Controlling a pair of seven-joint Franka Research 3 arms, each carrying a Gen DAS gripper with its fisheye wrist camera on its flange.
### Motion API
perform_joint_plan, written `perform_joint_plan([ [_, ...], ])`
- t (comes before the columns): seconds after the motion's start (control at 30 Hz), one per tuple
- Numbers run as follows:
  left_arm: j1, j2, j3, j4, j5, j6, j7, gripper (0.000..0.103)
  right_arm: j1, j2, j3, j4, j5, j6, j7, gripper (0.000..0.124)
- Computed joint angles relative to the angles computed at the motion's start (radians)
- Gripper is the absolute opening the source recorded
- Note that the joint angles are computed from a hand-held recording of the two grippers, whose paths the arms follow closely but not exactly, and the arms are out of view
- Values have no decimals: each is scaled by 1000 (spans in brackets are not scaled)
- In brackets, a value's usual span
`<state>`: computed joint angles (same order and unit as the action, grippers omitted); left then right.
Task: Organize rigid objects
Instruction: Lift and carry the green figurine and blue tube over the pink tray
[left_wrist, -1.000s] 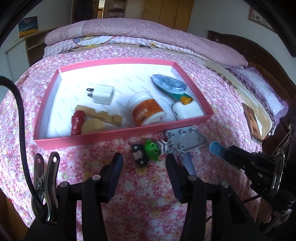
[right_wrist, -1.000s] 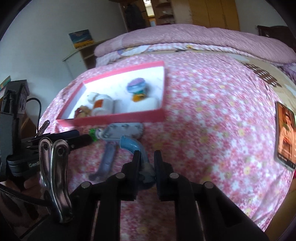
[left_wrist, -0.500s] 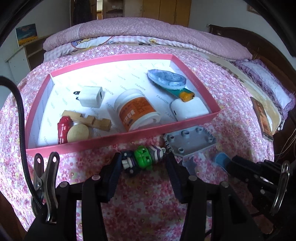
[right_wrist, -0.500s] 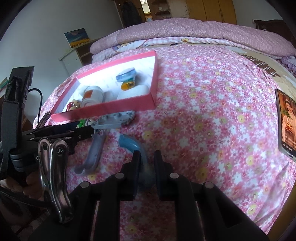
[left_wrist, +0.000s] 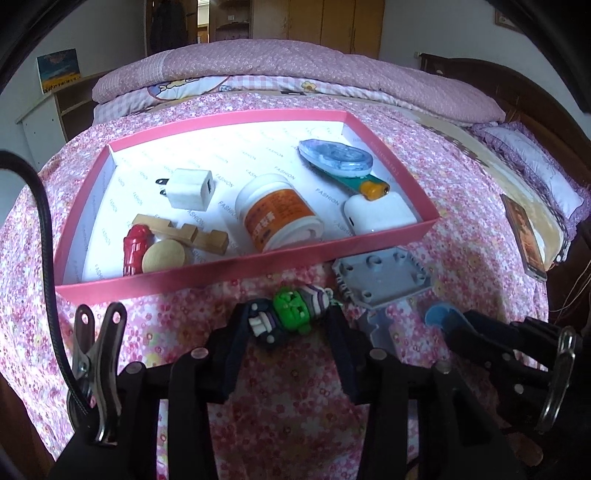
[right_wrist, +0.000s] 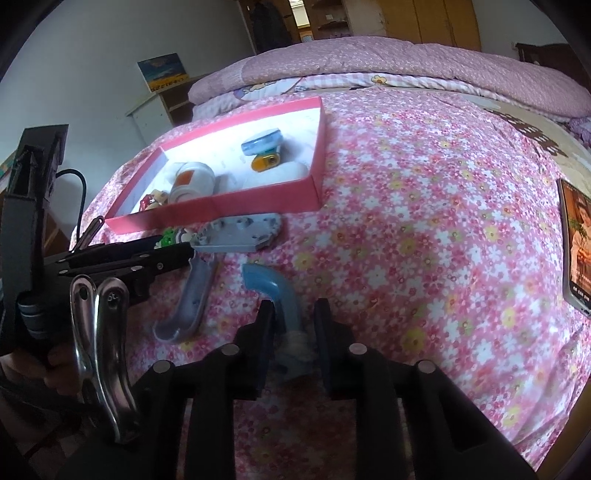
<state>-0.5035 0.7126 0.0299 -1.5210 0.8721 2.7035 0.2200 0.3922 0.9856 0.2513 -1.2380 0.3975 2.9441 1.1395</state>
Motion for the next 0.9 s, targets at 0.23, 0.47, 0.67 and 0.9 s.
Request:
perform_joint_plan([
  [0.23, -9, -43, 13, -61, 37, 35, -40, 45, 2, 2, -4, 3, -4, 0, 3, 24],
  [0.47, -6, -77, 16, -101, 87, 47, -100, 45, 39, -2, -49, -6, -31, 26, 36, 24],
  [0.67, -5, -101, 19, -127, 139, 59, -154, 45, 25, -5, -27, -20, -40, 51, 59, 17],
  [0.9, 8, -121, 9, -146, 182, 58, -196, 45, -2, -17, 18, -41, -29, 63, 24, 17],
])
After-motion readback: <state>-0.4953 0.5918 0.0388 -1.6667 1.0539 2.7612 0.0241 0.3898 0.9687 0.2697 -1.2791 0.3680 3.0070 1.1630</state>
